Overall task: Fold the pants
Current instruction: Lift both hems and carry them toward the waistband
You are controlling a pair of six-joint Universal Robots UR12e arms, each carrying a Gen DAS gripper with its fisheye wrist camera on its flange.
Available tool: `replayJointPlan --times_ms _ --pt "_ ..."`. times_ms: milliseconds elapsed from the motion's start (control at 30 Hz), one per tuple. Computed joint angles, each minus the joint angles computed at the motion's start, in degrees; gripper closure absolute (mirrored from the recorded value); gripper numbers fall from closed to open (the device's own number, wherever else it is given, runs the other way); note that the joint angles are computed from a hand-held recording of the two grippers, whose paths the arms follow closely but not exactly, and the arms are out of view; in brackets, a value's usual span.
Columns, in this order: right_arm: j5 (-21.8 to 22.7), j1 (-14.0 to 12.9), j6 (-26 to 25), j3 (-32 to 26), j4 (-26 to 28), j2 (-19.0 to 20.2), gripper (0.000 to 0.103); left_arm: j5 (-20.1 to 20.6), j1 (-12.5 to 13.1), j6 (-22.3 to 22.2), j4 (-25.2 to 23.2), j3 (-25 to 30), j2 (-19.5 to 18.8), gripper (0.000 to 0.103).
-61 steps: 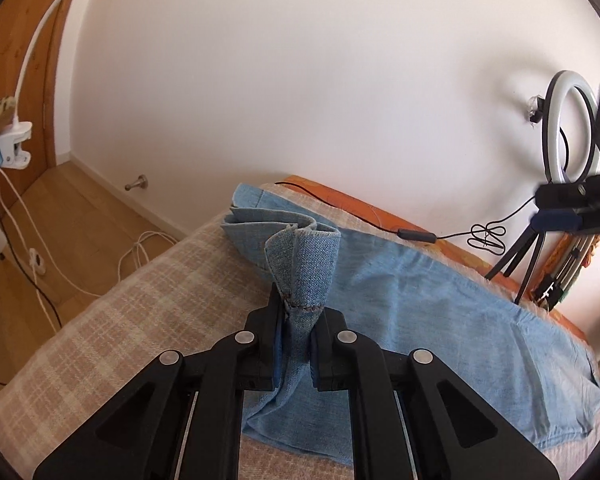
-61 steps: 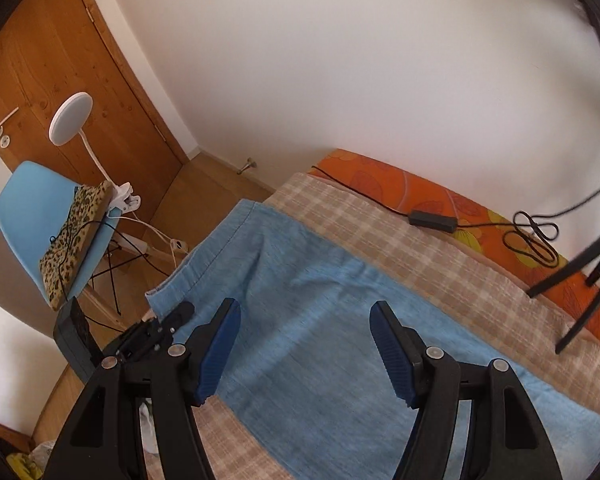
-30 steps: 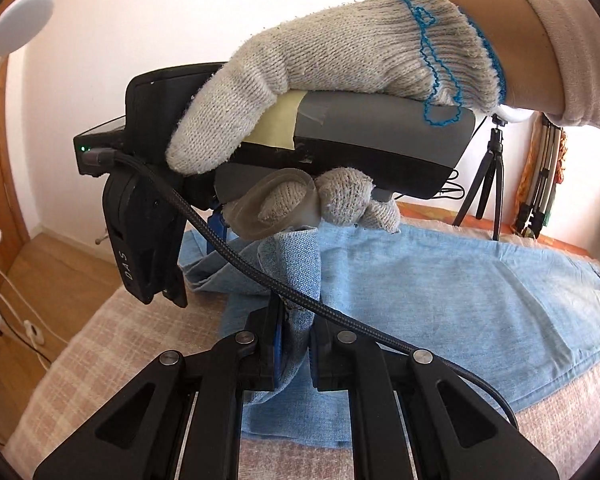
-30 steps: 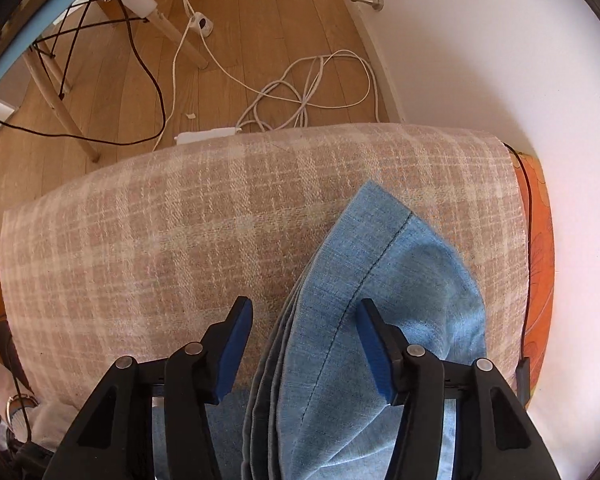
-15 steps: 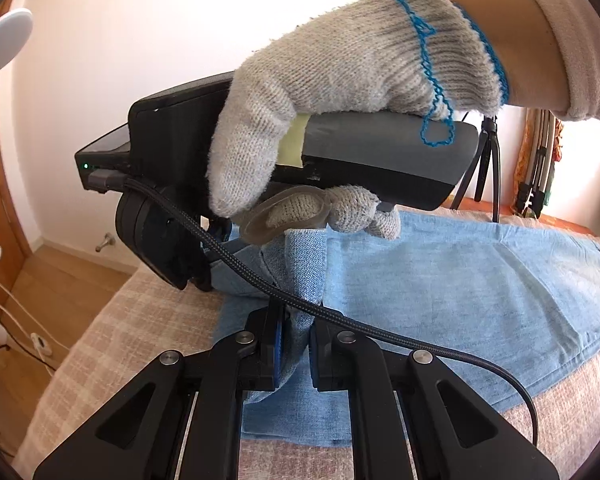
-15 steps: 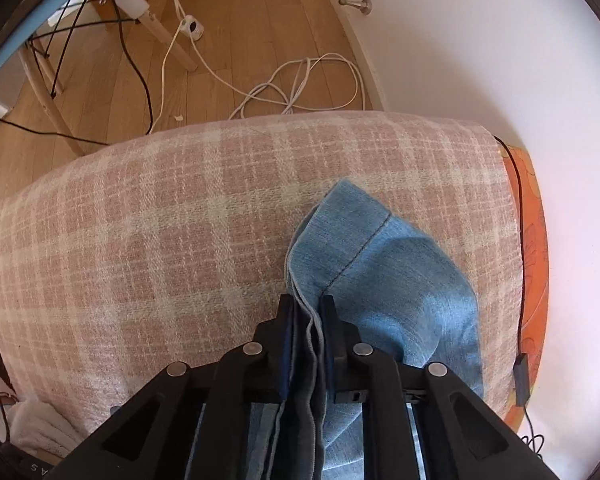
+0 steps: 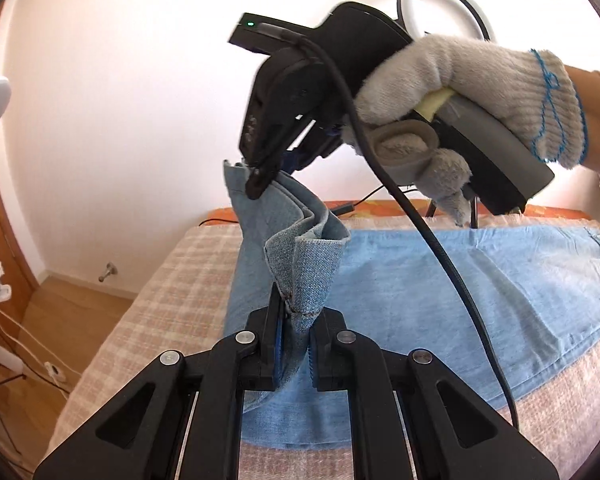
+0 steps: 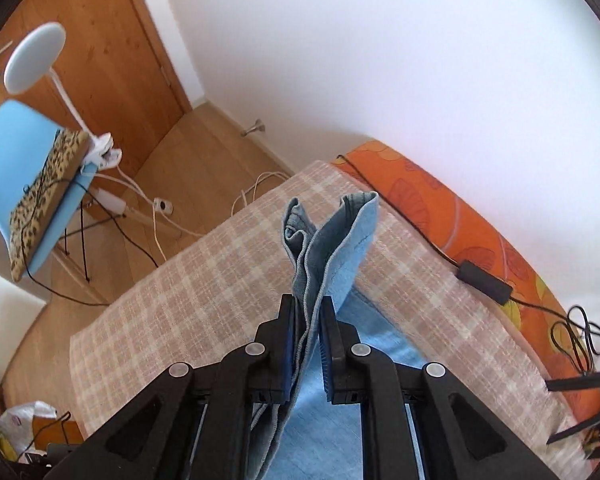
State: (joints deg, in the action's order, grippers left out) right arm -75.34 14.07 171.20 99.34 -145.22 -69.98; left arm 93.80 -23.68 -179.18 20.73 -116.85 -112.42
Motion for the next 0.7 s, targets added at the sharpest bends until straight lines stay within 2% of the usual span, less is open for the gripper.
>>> replayJointPlan --times_ms 133,367,700 --pt "2.4 -3.5 3.3 5.3 -4.5 -3.8 0.094 -1.4 -1.8 1.0 -2.5 1.3 1.0 0.095" --pt "5.3 -10.4 6.9 15.3 -11.2 -10.2 0.094 -3.2 -7.3 5.5 -8.9 4.6 0.6 0.095" --pt "5.8 -20.0 5.4 24.5 -12.4 -18.5 0.094 -5.5 -14.3 6.5 -14.8 10.2 -1.6 0.095"
